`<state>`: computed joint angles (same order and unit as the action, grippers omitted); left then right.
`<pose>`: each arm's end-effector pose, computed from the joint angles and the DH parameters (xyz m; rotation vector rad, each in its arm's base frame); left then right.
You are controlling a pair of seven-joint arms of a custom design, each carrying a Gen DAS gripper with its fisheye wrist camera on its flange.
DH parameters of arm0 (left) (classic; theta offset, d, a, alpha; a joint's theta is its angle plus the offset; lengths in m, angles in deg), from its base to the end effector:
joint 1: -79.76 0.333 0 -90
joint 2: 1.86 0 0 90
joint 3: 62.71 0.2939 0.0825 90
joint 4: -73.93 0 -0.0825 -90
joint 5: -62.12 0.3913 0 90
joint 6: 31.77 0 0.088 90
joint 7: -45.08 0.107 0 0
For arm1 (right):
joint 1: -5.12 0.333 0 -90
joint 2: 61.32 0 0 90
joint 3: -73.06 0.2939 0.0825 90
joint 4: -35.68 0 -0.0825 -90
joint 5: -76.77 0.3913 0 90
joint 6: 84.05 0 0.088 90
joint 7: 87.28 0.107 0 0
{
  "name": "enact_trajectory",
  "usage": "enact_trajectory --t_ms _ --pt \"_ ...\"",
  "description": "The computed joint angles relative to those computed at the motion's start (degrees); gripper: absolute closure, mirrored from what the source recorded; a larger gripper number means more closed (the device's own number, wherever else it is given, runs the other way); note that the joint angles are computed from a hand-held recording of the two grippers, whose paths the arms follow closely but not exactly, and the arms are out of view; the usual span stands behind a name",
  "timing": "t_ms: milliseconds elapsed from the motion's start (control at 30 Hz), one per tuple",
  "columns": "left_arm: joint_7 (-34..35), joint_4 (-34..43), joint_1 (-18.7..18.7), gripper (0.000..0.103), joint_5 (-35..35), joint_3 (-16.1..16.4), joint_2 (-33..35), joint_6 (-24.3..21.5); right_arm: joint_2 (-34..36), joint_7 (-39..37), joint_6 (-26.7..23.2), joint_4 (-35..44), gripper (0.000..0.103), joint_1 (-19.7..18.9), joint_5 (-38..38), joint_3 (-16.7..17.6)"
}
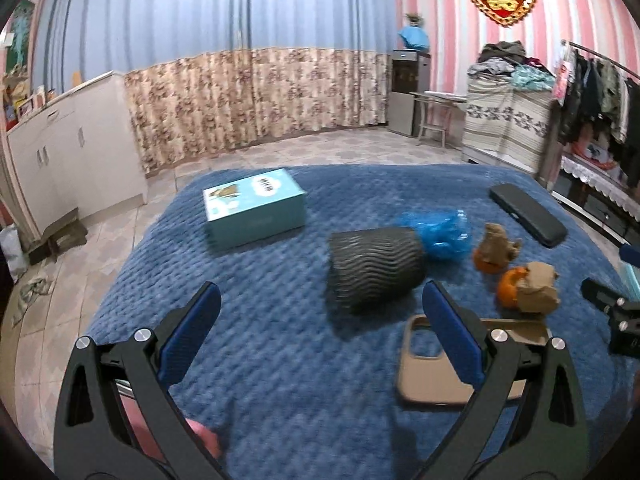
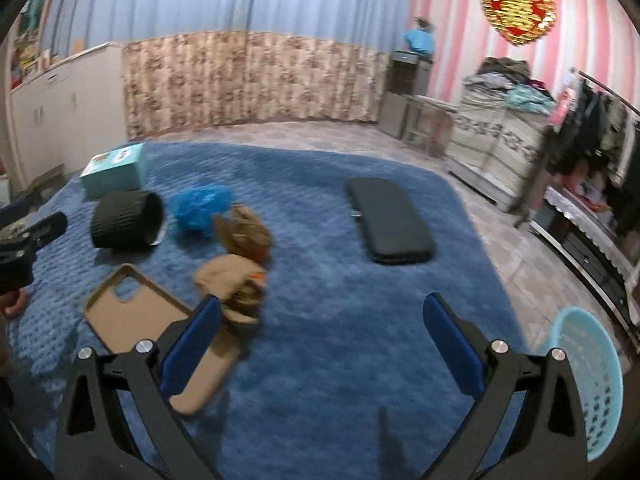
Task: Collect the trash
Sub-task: 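Move both grippers back over the items on the rug, then grasp the khaki crumpled cloth with the right gripper and lift it, then grasp the black ribbed cylinder with the left gripper while the right gripper carries the cloth to the basket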
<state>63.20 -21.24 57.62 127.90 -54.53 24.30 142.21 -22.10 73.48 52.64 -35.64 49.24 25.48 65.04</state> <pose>0.6538 -0.2486 0.3924 -1.5177 1.7322 -0.9176 0.6103 0.4730 0.3986 -1.7062 1.7295 -0.9831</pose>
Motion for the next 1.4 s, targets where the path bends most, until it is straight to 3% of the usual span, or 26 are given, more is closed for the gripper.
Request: enact_trajectory --t_ms 267,333,400,433,633,833,1000,1333,1400 --pt "1.44 0.62 0.89 0.005 -1.96 0.01 1.20 -0.43 12.78 -10.42 -2.72 18.36 0.006 -1.17 9.55 0.56" --pt "2.40 0.93 1.01 0.005 -2.95 -0.10 1.61 -0.36 14.86 -12.38 -2.56 21.30 0.019 -1.37 11.84 0.03" --pt "3.36 1.41 0.95 0.005 -4.06 -0.12 2.20 -0.26 15.80 -14.51 -1.22 22.40 0.049 -1.88 14.38 0.09" --pt "4.75 1.92 1.22 0.005 -5.42 -0.68 2.75 -0.58 15.78 -15.20 -0.20 22.12 0.053 -2.05 15.35 0.07" --pt "13.48 4.55 1.70 0.005 -14.82 -2.74 5.81 -1.54 8.71 -10.18 6.97 9.25 0.053 0.81 11.92 -4.00" --pt "20.29 9.41 1.00 0.005 -22.97 -3.78 9.38 -2.71 1.96 -1.98 8.21 -0.19 0.053 1.18 6.22 -5.04" --pt "28.70 15.32 2.77 0.005 -31.68 -8.06 13.51 -5.67 -1.93 2.34 7.71 -5.36 0.053 0.11 1.75 -3.74" --pt "36.79 24.77 0.48 0.006 -40.36 -7.54 20.07 -10.45 -9.60 9.87 6.36 -15.82 0.053 -2.80 -6.18 -0.67" --pt "37.78 24.55 0.32 0.017 -41.22 -7.37 20.06 -9.64 -11.56 11.33 5.38 -18.29 0.053 -3.39 -8.16 -0.02"
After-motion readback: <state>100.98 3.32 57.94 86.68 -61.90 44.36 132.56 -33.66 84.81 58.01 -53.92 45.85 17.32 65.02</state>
